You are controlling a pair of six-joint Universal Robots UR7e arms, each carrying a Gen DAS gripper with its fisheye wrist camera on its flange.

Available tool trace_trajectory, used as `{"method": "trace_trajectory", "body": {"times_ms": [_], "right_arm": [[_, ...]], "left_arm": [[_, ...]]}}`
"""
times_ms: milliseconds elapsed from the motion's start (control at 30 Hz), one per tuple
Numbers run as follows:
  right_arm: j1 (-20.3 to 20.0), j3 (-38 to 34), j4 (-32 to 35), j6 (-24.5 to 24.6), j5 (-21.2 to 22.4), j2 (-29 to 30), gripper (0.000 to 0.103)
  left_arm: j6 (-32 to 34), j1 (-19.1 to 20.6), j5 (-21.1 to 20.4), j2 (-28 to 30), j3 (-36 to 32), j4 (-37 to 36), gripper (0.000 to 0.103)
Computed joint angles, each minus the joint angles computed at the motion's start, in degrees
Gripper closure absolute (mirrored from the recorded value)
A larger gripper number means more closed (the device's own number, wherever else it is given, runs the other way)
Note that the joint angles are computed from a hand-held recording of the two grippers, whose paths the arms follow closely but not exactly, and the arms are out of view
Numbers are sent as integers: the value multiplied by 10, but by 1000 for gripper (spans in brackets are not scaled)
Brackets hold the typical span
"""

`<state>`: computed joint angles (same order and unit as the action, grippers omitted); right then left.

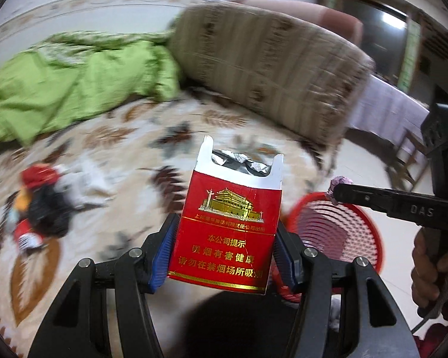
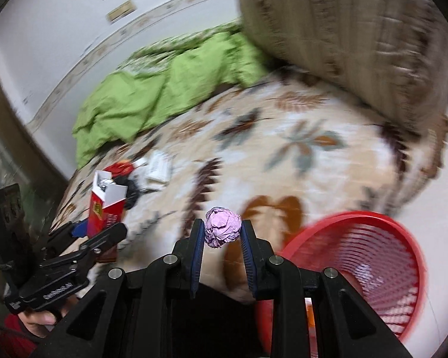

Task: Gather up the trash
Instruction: 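Carry both items to the red wastebasket and open both grippers over it, then move both grippers back toward the trash pile on the bed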

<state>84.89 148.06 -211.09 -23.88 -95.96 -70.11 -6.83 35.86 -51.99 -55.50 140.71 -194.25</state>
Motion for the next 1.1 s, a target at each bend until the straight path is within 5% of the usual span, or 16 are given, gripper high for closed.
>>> {"method": "trace_trajectory", "body": {"times_ms": [233, 467, 533, 633, 833, 1100], "right_arm": [[-83, 45, 1, 3, 11, -94, 77], [-125, 54, 12, 13, 31, -134, 76], [-129, 54, 10, 15, 30, -135, 69], [-140, 57, 4, 16, 39, -140, 52], [-131, 50, 10, 19, 51, -132, 52], [-66, 19, 14, 13, 45, -53, 52]], "left_arm": [[0, -11, -99, 57, -62, 56, 45], [-10, -8, -153, 107, -122, 111, 39], [-16, -10, -151, 110, -127, 118, 27], [-20, -9, -154, 104, -121, 110, 25], [-37, -5, -127, 83, -103, 94, 25], [-60, 9, -65, 24, -49, 78, 25]]}}
